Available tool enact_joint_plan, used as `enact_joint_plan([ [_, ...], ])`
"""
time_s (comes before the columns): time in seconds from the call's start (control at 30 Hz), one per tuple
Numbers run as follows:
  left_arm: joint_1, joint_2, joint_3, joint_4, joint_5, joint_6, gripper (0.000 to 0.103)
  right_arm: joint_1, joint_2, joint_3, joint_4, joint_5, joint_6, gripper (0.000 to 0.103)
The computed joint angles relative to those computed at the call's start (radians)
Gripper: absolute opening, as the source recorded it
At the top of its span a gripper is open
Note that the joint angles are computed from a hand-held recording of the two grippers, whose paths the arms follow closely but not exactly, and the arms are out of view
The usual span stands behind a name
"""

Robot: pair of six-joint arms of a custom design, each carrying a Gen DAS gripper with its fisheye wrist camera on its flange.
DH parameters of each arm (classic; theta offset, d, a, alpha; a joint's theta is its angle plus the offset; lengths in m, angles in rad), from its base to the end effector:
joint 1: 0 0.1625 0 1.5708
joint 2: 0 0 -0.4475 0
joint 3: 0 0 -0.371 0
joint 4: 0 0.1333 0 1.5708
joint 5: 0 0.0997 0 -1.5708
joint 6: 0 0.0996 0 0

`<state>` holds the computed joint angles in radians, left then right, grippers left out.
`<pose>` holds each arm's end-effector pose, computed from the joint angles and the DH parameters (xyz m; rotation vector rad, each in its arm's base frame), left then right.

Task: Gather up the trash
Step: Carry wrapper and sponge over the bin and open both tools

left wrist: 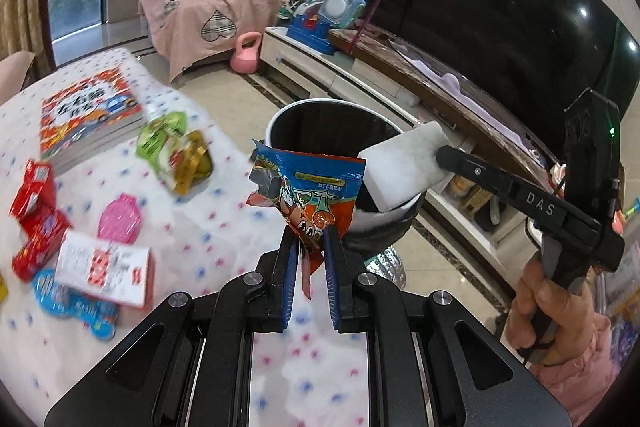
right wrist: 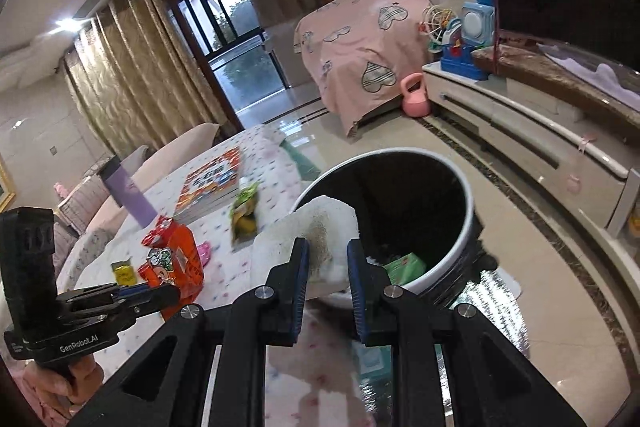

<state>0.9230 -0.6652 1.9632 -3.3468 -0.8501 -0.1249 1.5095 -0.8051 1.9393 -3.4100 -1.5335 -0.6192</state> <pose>-0.1883 -0.5786 0.0608 0.4238 2.4707 -0.9178 0.0995 -0.6147 0.1377 0.7827 -2.6634 0.9799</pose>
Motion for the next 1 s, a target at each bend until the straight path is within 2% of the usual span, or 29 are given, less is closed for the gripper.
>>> enact_joint_plan([
  [0.43, 0.029, 0.108, -0.239, 0.163, -0.008, 0.074, 0.012, -0.014, 0.026, -0.122, 0.054, -0.053, -0.006, 0.02],
  [0.83, 0.066, 0.163, -0.354, 0.265, -0.021, 0.08, 0.014, -0.016, 0.062, -0.195, 0.101, -0.093, -0.024, 0.021],
  [0.93, 0.071, 0.171, -0.372, 0.282, -0.019, 0.071, 0.02, -0.018, 0.07, -0.212, 0.118, -0.099, -0.021, 0.023],
  [1.0, 0.074, 0.174, -0.384, 0.308, -0.017, 0.053, 0.043, -0.02, 0.075, -0.221, 0.124, -0.1, -0.018, 0.027],
])
